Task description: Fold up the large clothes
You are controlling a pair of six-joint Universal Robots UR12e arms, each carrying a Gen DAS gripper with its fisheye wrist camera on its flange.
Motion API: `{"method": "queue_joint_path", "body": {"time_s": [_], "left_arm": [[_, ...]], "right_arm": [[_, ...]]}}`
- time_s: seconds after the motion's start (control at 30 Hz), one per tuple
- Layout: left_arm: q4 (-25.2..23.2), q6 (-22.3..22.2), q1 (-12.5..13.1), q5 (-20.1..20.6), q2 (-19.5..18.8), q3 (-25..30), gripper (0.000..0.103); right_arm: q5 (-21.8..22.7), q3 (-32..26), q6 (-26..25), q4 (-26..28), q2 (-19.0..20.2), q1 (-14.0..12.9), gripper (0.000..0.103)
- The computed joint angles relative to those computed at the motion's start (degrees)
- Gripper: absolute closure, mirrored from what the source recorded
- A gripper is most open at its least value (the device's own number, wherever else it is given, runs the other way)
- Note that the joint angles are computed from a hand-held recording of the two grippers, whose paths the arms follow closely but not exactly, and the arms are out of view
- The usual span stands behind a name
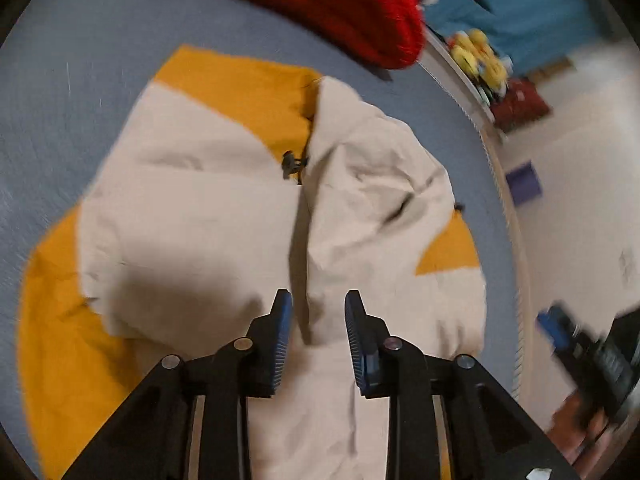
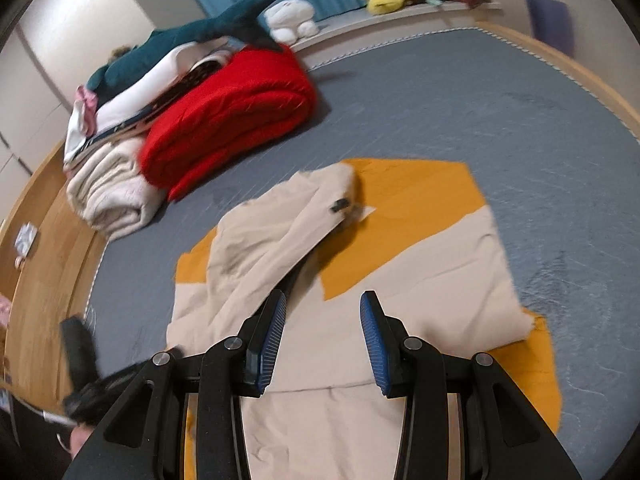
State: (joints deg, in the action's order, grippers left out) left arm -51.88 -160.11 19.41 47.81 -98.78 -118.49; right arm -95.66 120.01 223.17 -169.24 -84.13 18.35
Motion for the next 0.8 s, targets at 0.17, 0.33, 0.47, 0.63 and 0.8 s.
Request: {"method": "queue_joint_path", "body": {"time_s": [0.17,0.33,0.47,0.63,0.8], "left_arm": [[-1.2,-3.6,0.0,-4.1,-2.4,0.1,0.066],[4.3,-5.7,-0.1,-5.5,-2.6,-1.2,0.083],[8.9,-2.1,0.2,-8.7,-0.7,-2.5,0.098],[4.9,16.0,-1.9,-15.0,4.7,-3.7,0.100],[-7.1,33.3,-8.7,1.1,6.2,-2.3,0.094]], "right_arm": [[2.5,-1.2,-1.9,0.2,2.1,0.0,0.063],[5.9,-1.8,-3.2,-0.4,3.6,-0.9,0.063],[7.1,-1.8,-3.5,-1.4,4.2,-1.3,0.063],[8.4,-0.4,-0.7,-5.2,4.1,-2.2,0.063],[5.3,0.6,1.1,-10.3,4.0,-2.1,0.062]]}}
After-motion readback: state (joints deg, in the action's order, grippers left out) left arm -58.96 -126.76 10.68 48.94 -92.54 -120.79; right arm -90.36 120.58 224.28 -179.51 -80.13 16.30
